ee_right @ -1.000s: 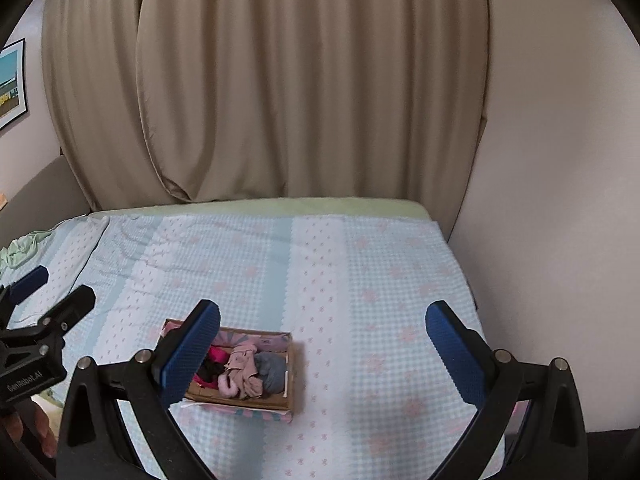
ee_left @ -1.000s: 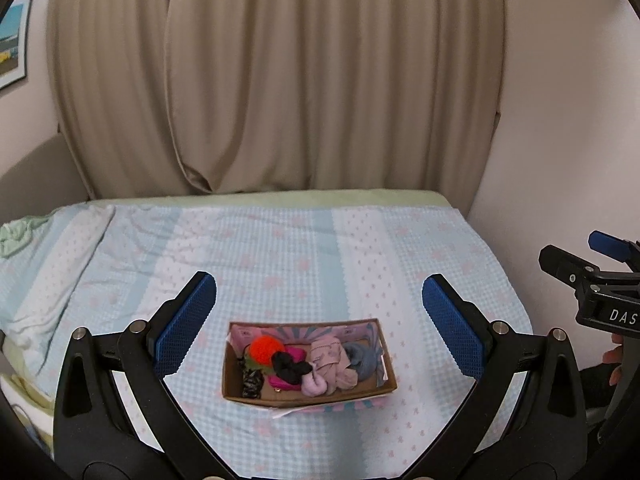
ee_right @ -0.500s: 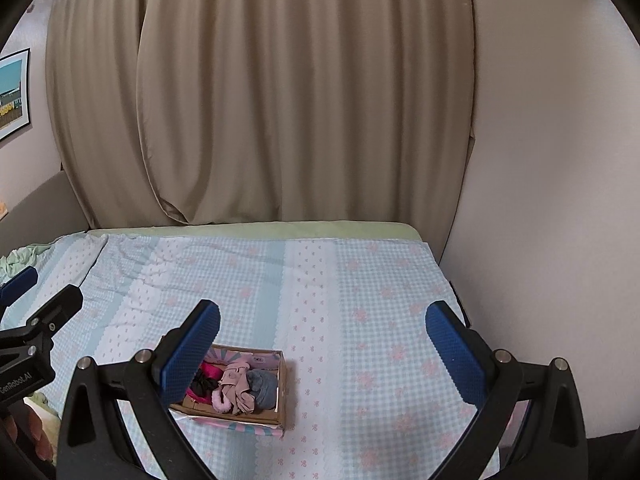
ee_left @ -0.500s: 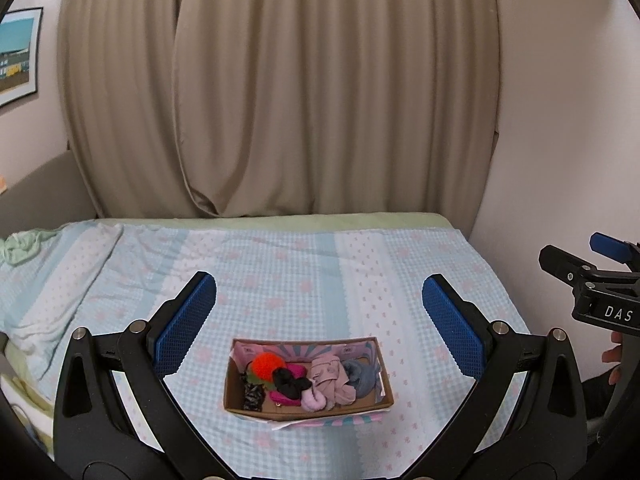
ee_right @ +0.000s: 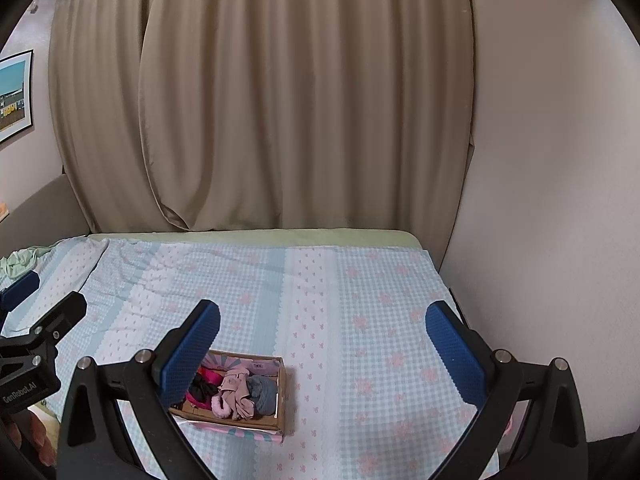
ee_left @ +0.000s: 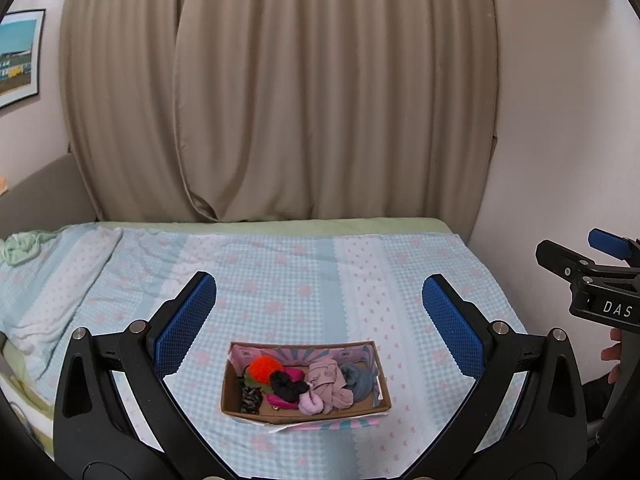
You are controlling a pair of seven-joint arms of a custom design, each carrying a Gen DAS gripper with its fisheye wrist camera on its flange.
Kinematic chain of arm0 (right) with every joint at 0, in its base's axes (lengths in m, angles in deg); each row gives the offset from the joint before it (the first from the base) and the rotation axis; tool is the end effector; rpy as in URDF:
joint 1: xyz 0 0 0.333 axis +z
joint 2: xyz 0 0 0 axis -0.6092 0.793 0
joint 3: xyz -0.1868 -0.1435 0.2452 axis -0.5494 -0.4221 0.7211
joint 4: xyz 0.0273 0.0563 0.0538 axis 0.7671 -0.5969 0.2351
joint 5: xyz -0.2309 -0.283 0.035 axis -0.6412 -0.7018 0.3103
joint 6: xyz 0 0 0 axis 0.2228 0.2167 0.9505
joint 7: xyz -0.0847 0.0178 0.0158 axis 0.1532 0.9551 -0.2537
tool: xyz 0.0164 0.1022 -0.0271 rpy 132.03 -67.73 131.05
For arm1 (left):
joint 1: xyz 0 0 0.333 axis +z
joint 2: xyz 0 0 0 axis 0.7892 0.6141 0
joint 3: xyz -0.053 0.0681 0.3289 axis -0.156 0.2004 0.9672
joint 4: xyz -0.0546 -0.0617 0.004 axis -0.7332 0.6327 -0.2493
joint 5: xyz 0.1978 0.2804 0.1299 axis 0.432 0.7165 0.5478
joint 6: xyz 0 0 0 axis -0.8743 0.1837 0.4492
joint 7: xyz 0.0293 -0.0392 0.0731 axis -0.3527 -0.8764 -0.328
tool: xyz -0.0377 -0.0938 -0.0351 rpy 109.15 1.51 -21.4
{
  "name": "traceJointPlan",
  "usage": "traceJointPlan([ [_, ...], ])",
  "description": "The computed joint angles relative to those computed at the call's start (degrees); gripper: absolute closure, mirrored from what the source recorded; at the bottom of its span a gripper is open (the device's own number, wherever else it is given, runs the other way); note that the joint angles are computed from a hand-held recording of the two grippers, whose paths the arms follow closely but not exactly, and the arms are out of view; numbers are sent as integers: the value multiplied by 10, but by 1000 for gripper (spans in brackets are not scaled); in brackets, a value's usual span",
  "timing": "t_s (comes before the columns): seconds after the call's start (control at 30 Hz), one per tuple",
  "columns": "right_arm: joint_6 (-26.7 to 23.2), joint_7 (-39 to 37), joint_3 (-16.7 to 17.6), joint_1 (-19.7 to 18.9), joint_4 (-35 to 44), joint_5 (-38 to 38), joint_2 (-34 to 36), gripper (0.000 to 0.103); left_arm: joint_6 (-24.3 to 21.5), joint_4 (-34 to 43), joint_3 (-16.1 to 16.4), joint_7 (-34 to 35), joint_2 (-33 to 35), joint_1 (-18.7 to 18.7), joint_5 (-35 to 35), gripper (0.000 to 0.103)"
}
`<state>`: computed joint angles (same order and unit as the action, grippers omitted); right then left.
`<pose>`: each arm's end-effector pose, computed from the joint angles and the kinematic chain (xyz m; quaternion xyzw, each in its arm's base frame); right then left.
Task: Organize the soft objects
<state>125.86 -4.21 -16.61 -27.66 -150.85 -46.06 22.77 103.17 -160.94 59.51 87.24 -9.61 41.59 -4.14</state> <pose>0.4493 0.0902 0.7077 -0.7279 0.4676 -0.2740 0.4200 0.3610 -0.2232 0.7674 -0.7199 0.4677 -0.2819 0.4285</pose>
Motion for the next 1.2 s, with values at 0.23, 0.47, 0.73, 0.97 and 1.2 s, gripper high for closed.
traceJointPlan([
  [0.23, 5, -1, 0, 2, 0, 2, 1, 0, 3, -2, -1, -4, -1, 2, 4, 0],
  [0.47, 12, 3, 3, 2, 0, 0, 4, 0, 8, -9, 1, -7, -9, 4, 5, 0],
  [0.73, 20, 5, 4, 3, 1, -1, 7, 0, 10, -11, 0, -5, -10, 7, 6, 0],
  [0.97, 21, 7, 5, 3, -2, -2, 5, 0, 13, -13, 2, -5, -11, 6, 3, 0],
  [1.2, 23, 9, 4, 4, -3, -4, 6, 0, 22, -20, 6, -2, -15, 8, 2, 0],
])
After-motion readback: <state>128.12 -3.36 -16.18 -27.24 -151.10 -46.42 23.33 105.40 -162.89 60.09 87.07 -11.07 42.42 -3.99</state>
